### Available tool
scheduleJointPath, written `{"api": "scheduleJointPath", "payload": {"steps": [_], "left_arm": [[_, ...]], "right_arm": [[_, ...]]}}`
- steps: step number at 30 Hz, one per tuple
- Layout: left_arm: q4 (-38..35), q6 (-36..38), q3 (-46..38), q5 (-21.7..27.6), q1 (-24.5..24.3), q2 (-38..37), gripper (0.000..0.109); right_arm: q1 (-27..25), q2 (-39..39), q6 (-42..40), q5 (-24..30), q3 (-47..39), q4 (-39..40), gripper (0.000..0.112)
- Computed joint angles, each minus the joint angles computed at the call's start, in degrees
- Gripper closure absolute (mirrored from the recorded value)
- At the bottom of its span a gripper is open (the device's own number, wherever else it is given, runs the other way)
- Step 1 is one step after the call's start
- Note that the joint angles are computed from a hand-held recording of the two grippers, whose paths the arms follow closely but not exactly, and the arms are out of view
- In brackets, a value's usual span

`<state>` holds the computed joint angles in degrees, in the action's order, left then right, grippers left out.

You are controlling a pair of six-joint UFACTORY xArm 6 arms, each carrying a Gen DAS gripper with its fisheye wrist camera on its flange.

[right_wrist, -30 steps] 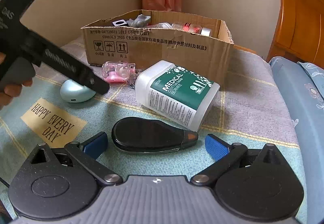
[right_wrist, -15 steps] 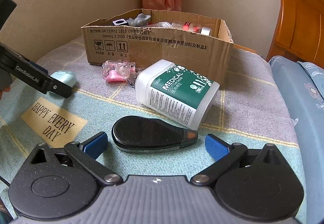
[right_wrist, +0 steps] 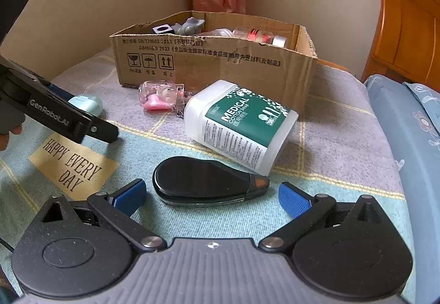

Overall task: Organize rigid objects
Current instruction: 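Close the left tool on the light-blue case while the right tool holds the black case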

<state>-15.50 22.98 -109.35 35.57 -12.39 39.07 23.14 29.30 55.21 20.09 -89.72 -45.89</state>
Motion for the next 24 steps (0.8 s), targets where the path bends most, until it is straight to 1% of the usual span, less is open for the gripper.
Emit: {"api": "scheduleJointPath", "payload": {"steps": [4,7,10,12,17,24], "left_arm": [[-1.82,1.45,-0.74,0.56,-0.11,0.34,0.009],[-5.47,5.5,-0.6,0.92,-0.15,0.23,0.009],[-7.64,9.01,-0.18,0.68,-0.4,0.14,0.01],[-7.02,8.67,0.62,-0.64,-0.63,-0.16,0.013],[-7.8,8.94,2.73,-2.52,-0.4,-1.46,0.024],[-7.57,9.72,3.82,-3.22,-0.1,-2.11,0.025]], "right_arm": [[-0.06,0.86,-3.07,-0.53,-1.0,2.4,0.009],[0.2,1.44,-4.37,-0.12,-1.99,3.67,0.009],[0.43,1.62,-4.38,0.04,-2.3,3.68,0.009],[0.45,1.56,-4.85,-0.04,-2.24,4.09,0.009],[0.87,2.05,-5.83,1.33,-3.36,5.58,0.009],[1.11,2.31,-7.64,2.46,-4.18,7.96,0.01]]}}
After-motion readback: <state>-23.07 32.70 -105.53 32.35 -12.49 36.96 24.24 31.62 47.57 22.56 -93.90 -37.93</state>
